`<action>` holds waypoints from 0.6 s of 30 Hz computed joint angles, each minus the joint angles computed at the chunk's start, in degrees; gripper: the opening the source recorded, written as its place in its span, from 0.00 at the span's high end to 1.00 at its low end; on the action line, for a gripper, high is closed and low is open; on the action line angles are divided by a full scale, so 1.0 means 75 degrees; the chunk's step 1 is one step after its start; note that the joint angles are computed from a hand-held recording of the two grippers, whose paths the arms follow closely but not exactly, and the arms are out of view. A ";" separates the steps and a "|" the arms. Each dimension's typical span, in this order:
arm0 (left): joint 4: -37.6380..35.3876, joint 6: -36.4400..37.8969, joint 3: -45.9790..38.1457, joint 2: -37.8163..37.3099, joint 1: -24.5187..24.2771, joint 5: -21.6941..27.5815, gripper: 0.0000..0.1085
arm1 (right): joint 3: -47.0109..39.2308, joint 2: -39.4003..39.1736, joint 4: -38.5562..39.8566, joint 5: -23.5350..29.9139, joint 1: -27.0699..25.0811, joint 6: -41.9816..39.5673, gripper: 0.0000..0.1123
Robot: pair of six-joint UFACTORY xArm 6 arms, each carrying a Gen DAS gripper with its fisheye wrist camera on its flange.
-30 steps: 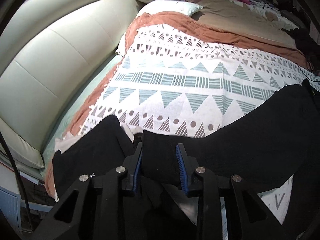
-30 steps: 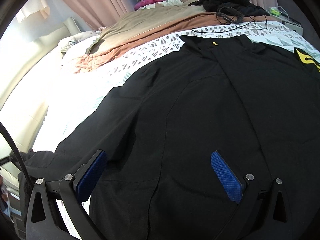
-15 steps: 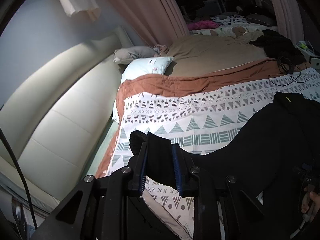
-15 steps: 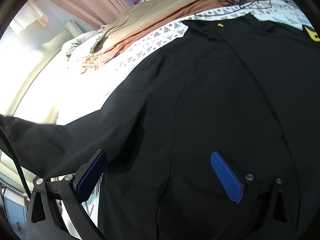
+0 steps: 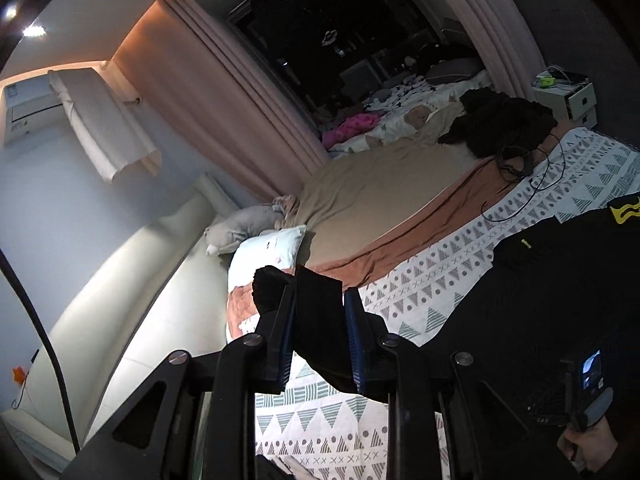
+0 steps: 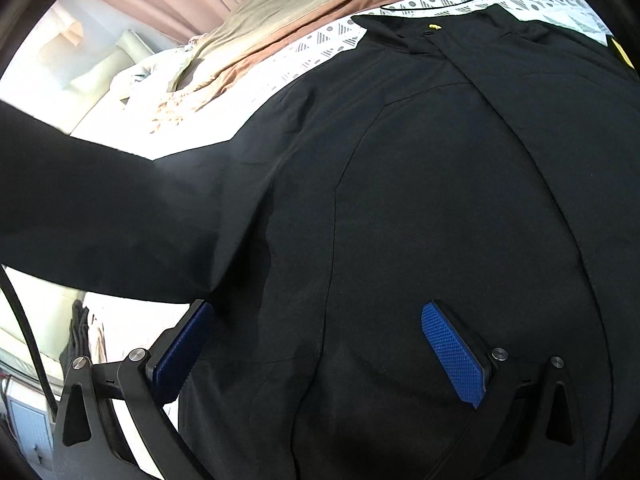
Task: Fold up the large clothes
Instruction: 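Lift the sleeve with the left tool and lay it across the jacket body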
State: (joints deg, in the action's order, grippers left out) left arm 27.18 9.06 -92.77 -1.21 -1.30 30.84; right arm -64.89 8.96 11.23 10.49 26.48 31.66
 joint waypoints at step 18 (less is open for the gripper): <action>0.0327 -0.0188 -0.1566 0.1716 -0.3029 0.0245 0.84 | 0.2938 -0.2687 0.0981 -0.1188 -0.1280 -0.0015 0.08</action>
State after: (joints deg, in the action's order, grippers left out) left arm 29.63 7.65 -104.52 11.66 -24.02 32.68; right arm -42.85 -11.19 18.59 1.58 16.87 31.55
